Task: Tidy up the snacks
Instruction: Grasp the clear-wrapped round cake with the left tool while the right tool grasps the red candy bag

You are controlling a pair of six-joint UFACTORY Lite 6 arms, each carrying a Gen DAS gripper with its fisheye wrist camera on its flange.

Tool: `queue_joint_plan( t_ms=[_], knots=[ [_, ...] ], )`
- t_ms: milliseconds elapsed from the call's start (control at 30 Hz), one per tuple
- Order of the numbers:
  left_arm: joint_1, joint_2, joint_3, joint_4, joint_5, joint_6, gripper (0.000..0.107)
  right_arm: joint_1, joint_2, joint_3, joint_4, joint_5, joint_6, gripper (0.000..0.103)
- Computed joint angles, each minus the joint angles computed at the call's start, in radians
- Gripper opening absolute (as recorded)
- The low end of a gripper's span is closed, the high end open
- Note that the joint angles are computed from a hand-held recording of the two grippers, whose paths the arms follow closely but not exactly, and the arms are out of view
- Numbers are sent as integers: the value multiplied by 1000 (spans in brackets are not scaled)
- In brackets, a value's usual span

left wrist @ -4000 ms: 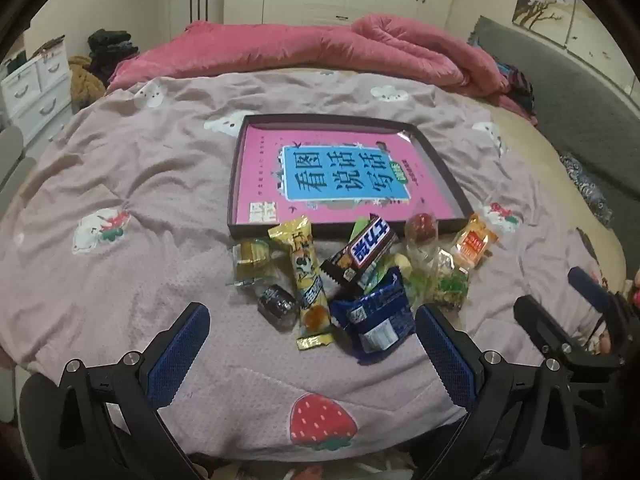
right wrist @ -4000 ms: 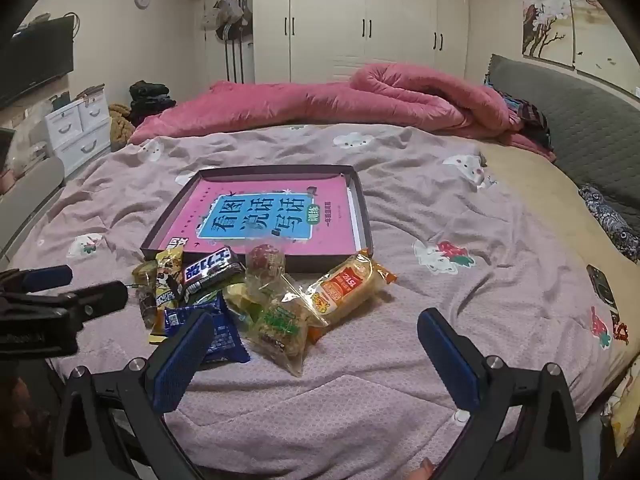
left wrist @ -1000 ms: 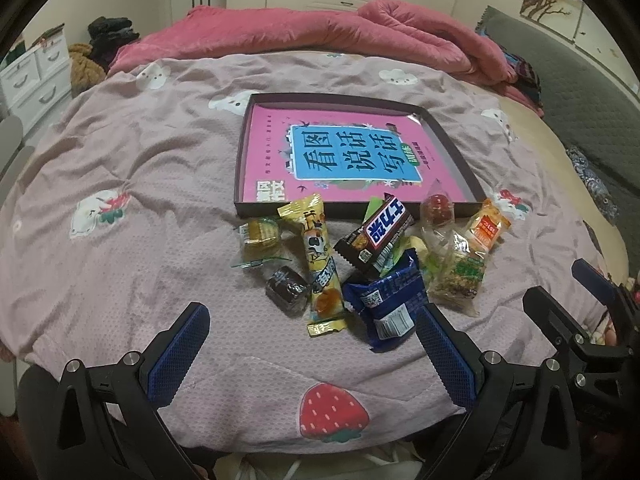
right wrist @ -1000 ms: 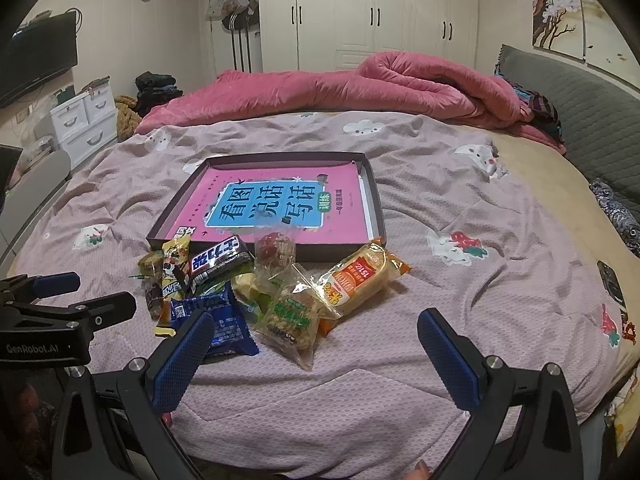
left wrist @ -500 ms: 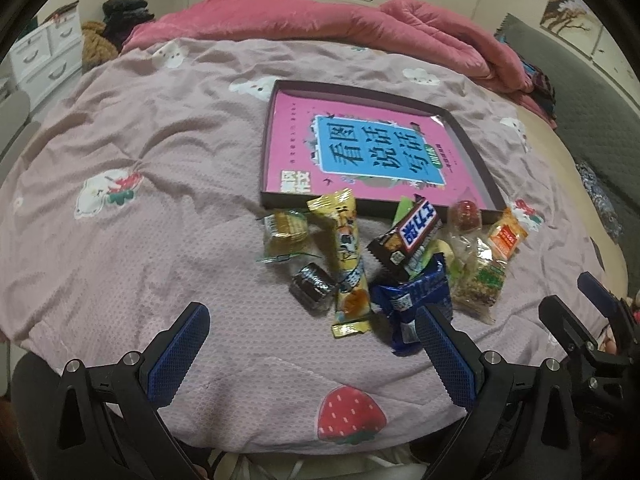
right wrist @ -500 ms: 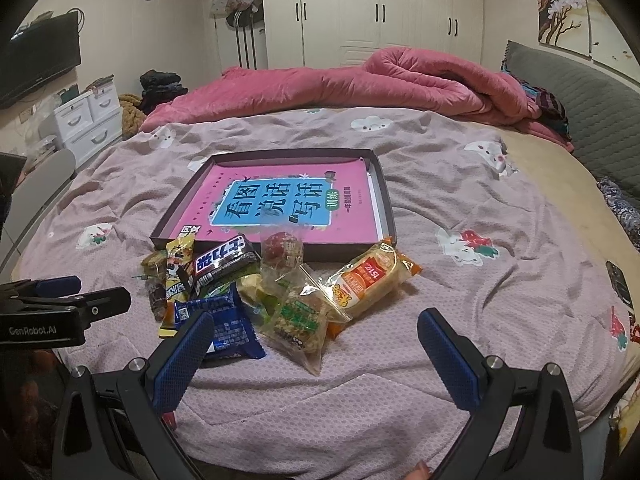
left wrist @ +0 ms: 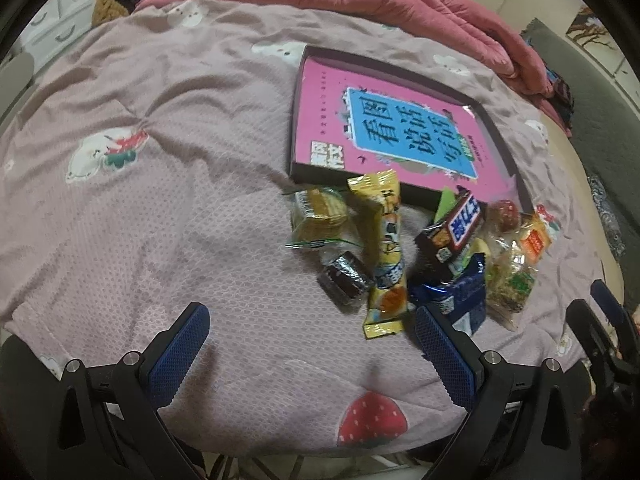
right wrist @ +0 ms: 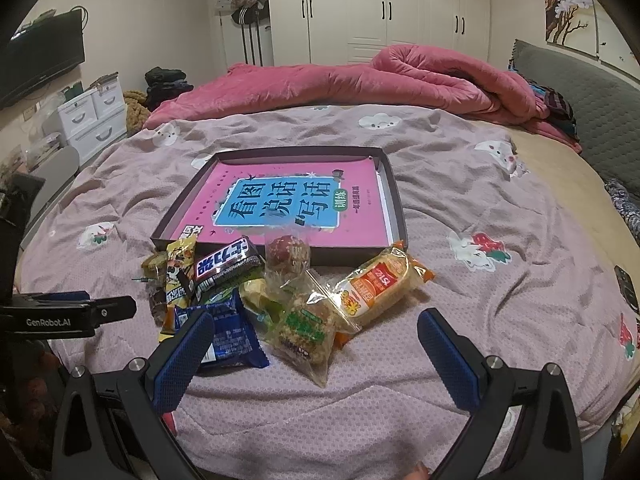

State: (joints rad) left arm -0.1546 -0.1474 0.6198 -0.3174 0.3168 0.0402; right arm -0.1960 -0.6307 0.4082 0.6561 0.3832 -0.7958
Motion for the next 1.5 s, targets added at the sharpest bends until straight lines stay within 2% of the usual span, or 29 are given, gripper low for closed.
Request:
queue_joint_plan(
  t_ms=[100, 300, 700, 1033, 1300, 1400, 1500],
  knots=[
    [28, 43, 20, -107, 4, 121, 102, 9, 21, 6, 11, -11, -8, 103],
    [64, 138, 86, -183, -17, 204, 101, 29, 69, 22, 29, -38, -18, 103],
    [52, 268, 186, -115, -72, 150, 98, 62, 247, 103, 167, -141, -118, 103],
    [50, 337, 239, -82, -85, 124, 95, 104, 475, 236, 544, -198, -481, 100],
    [60, 366, 257, -130, -87, 176, 92, 122, 624, 322, 734, -167, -696, 79],
    [60, 381, 270, -140, -87, 188, 91, 127, 666, 353, 744, -144, -721, 69],
    [61, 397, 283, -156, -84, 203, 87, 116, 708, 380, 717, -104, -697, 53]
  ],
)
